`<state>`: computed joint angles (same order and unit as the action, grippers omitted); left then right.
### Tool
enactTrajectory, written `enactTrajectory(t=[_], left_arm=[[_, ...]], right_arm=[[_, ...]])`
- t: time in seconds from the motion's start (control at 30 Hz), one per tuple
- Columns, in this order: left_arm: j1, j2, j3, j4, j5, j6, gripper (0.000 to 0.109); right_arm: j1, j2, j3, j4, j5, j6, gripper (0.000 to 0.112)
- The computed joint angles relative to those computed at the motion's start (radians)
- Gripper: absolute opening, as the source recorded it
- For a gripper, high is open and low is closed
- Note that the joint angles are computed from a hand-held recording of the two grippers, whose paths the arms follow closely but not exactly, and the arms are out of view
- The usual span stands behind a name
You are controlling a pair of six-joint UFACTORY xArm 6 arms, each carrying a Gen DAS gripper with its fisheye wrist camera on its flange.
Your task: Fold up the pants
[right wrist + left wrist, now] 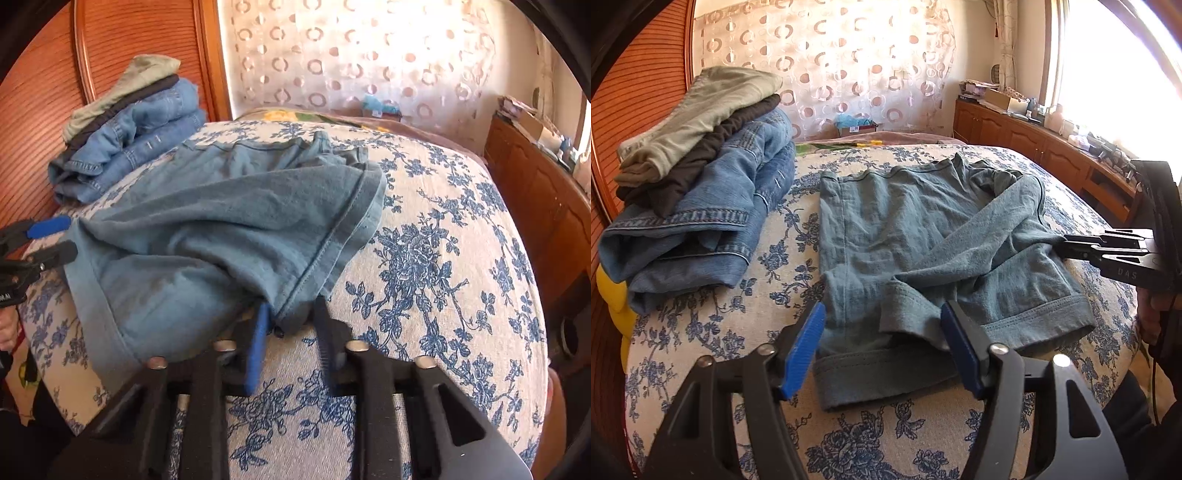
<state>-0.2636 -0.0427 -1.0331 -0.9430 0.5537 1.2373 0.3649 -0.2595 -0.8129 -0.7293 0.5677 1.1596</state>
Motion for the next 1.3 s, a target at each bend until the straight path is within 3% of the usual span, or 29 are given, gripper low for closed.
enactTrajectory(t=[0.27,0.5,0.7,1.1,1.3], left_arm=[[0.005,0.0,-0.006,0.009,0.034,0.006,0.047],[0.011,-0.01,-0.01,-0.005,0.074,0.025,0.023],[0.022,-0.045,0.0,-0.044,0.109,0.061,0.011],[0.068,-0.075,0.016,-0.204,0.142,0.119,0.006],[0.085,-0.048,0.004,-0.204,0.154,0.101,0.005]], right_arm=[[0.031,-0.023,-0.002,-0.071,0.034,0.055,0.003],[0.047,-0.051,-0.021,-0.113,0.066,0.065,0.003],[0.029,-0.05,-0.068,-0.13,0.091,0.022,0.003],[-0.056,0.081,-0.241,-0.127,0.008,-0.129,0.003],[-0.081,0.206,-0.38,-0.078,-0.046,-0.23,0.003]])
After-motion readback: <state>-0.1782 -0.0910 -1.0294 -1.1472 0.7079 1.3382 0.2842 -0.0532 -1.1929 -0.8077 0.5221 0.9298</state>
